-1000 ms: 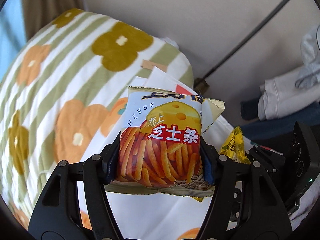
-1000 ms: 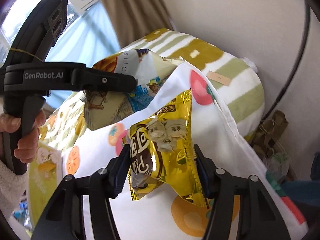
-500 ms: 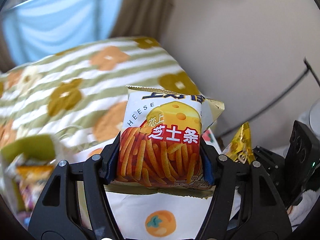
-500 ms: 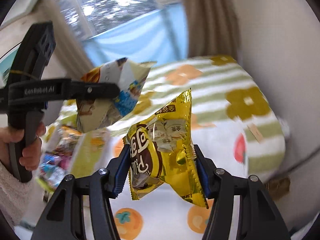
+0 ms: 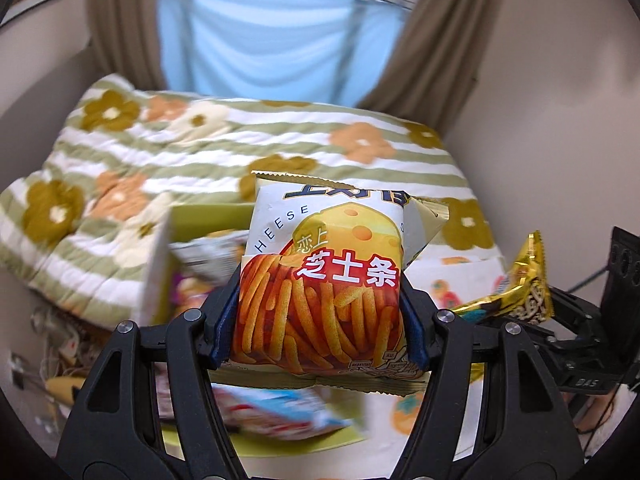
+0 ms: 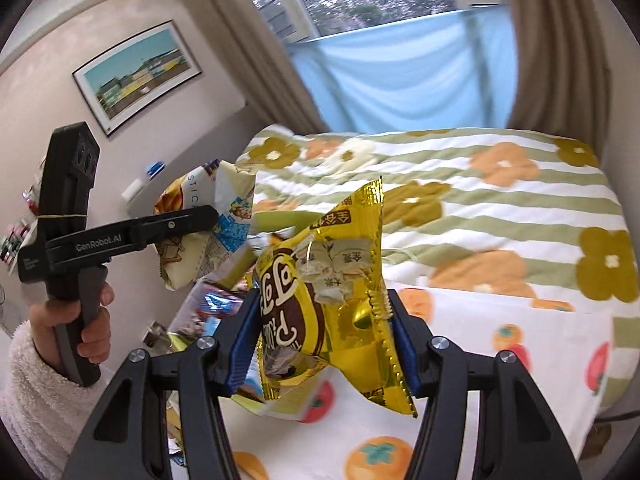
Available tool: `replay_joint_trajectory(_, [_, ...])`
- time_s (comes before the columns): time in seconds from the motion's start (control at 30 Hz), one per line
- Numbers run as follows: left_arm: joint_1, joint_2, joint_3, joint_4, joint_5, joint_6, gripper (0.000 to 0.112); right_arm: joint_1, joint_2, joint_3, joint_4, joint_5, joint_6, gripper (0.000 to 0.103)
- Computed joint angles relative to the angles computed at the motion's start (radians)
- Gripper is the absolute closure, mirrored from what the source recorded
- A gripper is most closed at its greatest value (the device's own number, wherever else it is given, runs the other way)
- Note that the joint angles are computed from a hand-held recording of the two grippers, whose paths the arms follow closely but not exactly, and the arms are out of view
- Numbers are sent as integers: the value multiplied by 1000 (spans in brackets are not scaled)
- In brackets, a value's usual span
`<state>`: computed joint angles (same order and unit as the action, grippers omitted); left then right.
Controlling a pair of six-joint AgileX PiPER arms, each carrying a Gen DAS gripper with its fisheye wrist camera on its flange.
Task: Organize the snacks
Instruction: 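Carry both held bags over the box and release them inside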
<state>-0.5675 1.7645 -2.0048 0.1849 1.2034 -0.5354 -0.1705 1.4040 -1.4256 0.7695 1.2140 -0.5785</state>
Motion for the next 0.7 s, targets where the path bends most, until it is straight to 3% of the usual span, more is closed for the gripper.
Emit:
replay_joint_trajectory(0.2, [172,-116,221,-84,-76,140,49,262,34,-27,-125,-144,209,48])
replay_joint_trajectory(0.43, [288,-65,302,-182,-161,307,49,435,89,-82,-329,-226,427,48])
replay_joint_trajectory(0.53, [299,-44,331,-203,-216,337,35,477,111,-92,-400,-238,503,48])
replay_joint_trajectory(0.6, [306,-42,347,-208,-243,339,9,484,119,-91,-433,-236,525,48])
replay_joint_trajectory(0.7, [311,-77,399,-185,-280,313,10,508,126,-97,-506,-222,562,48])
